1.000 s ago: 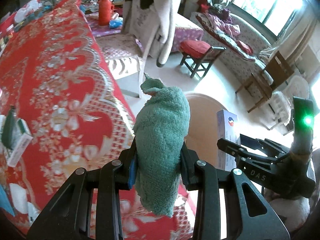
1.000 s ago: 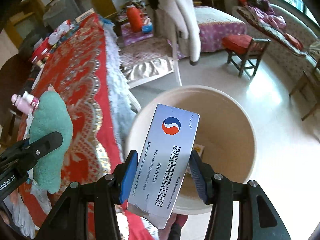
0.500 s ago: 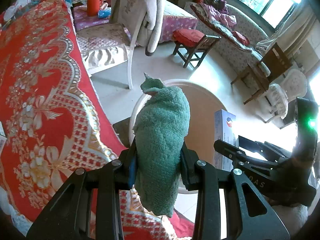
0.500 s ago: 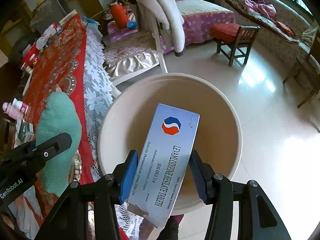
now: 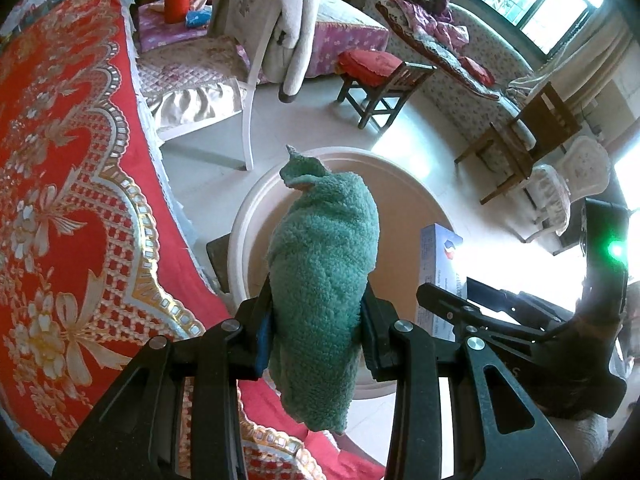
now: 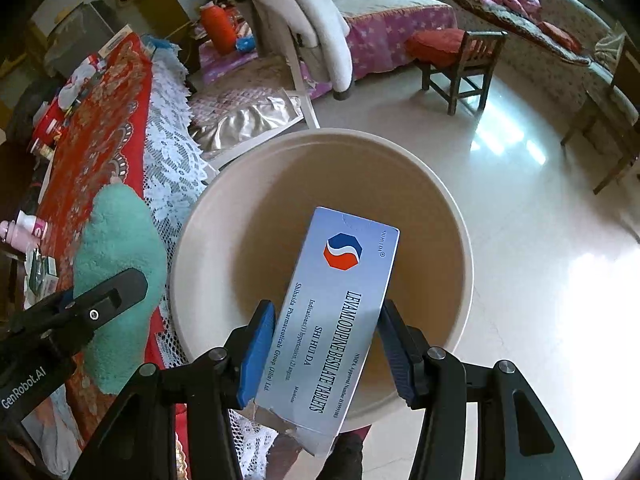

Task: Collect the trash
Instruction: 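Open both grippers to drop the box and towel into the bin, then swing both open grippers back toward the table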

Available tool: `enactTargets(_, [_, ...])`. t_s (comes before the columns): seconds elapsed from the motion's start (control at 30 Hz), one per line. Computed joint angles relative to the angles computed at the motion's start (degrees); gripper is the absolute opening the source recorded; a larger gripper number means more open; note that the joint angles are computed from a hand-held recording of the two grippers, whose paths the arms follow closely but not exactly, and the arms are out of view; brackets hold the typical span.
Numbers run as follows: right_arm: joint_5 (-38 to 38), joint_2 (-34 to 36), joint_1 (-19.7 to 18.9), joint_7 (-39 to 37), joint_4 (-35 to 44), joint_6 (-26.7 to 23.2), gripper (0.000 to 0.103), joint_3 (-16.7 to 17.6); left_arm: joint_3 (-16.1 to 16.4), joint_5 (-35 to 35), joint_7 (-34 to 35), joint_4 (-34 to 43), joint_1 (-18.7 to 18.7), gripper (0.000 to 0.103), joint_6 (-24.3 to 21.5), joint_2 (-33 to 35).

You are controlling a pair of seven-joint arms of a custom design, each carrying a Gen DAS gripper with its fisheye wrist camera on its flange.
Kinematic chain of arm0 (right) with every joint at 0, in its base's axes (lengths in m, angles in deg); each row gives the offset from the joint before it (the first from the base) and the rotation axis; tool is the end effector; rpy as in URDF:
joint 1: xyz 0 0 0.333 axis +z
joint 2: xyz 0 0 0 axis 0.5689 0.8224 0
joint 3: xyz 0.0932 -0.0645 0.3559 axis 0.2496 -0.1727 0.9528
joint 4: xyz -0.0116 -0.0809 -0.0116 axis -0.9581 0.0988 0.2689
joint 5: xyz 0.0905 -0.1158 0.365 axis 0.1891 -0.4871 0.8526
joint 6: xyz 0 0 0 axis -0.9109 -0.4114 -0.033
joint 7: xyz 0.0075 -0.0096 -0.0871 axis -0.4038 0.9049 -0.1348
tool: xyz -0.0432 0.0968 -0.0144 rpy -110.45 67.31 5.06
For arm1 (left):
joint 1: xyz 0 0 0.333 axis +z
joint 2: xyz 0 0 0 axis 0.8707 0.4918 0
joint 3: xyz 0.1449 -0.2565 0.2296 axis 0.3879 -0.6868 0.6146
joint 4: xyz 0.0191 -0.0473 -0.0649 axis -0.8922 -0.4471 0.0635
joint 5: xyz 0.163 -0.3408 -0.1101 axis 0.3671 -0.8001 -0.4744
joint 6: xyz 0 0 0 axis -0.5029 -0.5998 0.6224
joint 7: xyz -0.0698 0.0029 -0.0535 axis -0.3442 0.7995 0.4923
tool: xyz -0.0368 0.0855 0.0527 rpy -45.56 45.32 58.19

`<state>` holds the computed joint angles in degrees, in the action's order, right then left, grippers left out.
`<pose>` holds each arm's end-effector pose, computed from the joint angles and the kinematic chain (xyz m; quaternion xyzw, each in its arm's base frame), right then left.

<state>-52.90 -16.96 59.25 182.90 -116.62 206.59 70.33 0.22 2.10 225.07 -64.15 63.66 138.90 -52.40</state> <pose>0.4391 0.2936 0.4090 -0.5248 0.8306 -0.0639 0.1750 0.5288 -0.0168 0.4274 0.4984 -0.8312 0.2454 0.0214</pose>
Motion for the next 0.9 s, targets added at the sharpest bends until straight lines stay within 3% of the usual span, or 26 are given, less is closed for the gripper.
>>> enactTargets(0.17, [0.1,-0.1,-0.1,0.9,-0.5,0.0,0.051,-0.1,0.0,-1.2,0.5,0.7,0.2,0.036,-1.4,0.9])
enactTargets(0.33, [0.8,-0.4,-0.3,1.5,-1.1,0.1,0.052,-0.1,0.1,-3.1,1.4,2.1,1.0,0.052,-5.3,1.8])
enactTargets(0.43, [0.6,-0.7,-0.3,1.9,-1.2,0.0,0.052,0.0,0.1,-3.5,1.0,2.5,1.4,0.053,-6.2,1.9])
enactTargets(0.9, [0.3,1.5,1.2,-0.2,2.8,-0.6,0.053,0.4,1.9,-4.4,2.6,0.0,2.1,0.053,-0.3,-2.0])
